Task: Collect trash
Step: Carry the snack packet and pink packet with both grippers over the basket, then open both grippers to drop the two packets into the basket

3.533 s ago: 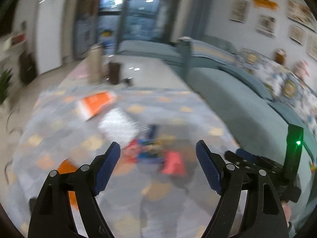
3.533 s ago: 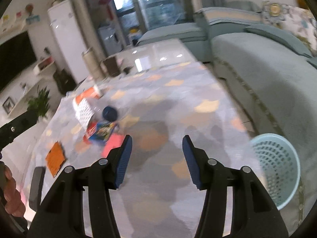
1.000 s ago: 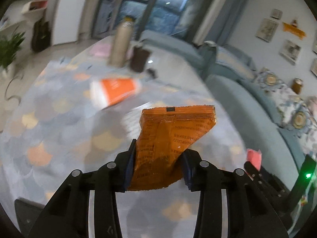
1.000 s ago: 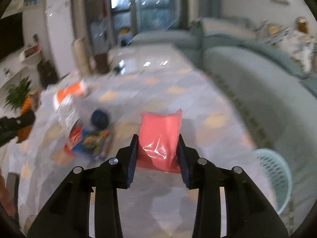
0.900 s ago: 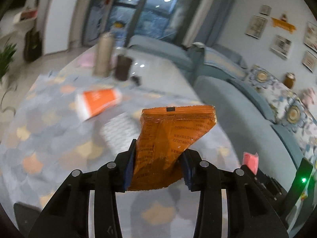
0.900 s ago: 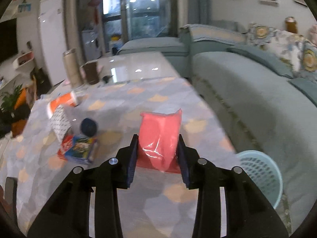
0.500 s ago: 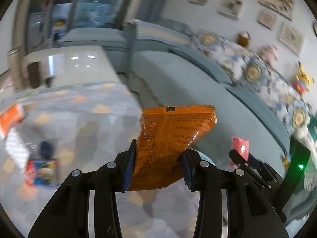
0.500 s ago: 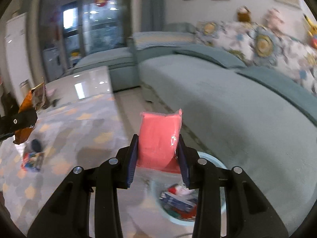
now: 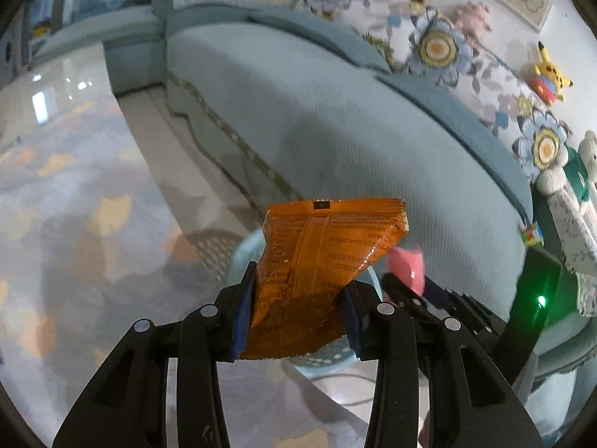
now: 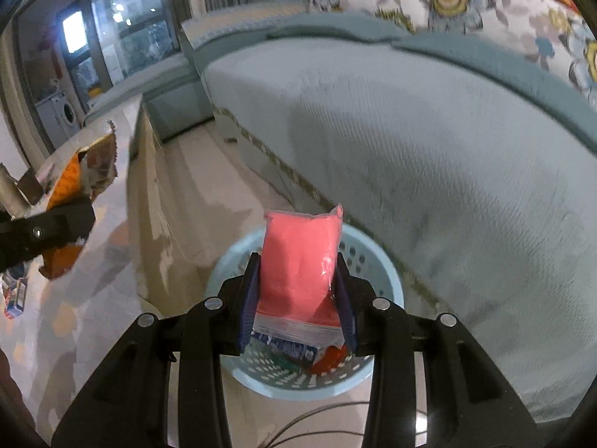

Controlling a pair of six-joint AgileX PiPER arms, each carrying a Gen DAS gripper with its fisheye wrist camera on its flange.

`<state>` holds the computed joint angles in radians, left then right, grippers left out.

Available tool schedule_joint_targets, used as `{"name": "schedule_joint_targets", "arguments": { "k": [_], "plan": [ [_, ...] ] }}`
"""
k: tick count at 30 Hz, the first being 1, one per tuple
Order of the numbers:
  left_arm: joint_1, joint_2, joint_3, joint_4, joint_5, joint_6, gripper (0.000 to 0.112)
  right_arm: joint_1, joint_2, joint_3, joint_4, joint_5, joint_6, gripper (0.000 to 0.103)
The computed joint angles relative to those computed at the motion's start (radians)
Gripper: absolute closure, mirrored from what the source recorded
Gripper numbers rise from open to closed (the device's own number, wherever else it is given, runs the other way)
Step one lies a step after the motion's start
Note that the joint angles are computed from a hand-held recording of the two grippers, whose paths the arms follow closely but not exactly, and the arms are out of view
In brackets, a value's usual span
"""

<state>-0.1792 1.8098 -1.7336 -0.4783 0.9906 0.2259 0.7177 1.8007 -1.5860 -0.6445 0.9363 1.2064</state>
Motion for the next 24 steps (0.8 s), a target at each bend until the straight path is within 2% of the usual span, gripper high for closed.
{"name": "schedule_joint_targets", "arguments": {
  "k": [4, 5, 6, 8, 9, 17, 21, 24],
  "plan": [
    [0.000, 0.020, 0.049, -0.028, -0.008, 0.031, 0.064, -0.059, 0.021, 0.048, 0.103, -0.066, -0.033, 0.067],
    [-0.003, 0.025, 0.049, -0.024, -0.009, 0.030, 0.052, -0.067, 0.026, 0.056, 0.119, -0.076, -0.039, 0.067],
    [-0.006, 0.025, 0.056, -0.017, -0.017, 0.025, 0.041, -0.074, 0.030, 0.060, 0.134, -0.083, -0.044, 0.062],
    [0.012, 0.024, 0.065, -0.055, -0.008, 0.060, 0.040, -0.100, 0.030, 0.084, 0.191, -0.127, -0.068, 0.050],
    [0.025, 0.029, 0.062, -0.078, 0.006, 0.073, 0.039, -0.105, 0.029, 0.094, 0.197, -0.138, -0.060, 0.049],
    [0.060, 0.006, 0.078, -0.131, 0.002, 0.122, 0.038, -0.093, 0.016, 0.109, 0.178, -0.134, -0.020, 0.049],
    [0.059, 0.005, 0.074, -0.154, 0.005, 0.146, 0.028, -0.085, 0.016, 0.084, 0.166, -0.122, -0.028, 0.049],
    [0.053, 0.011, 0.072, -0.151, 0.013, 0.151, 0.026, -0.078, 0.009, 0.087, 0.156, -0.122, -0.015, 0.049]
  ]
}}
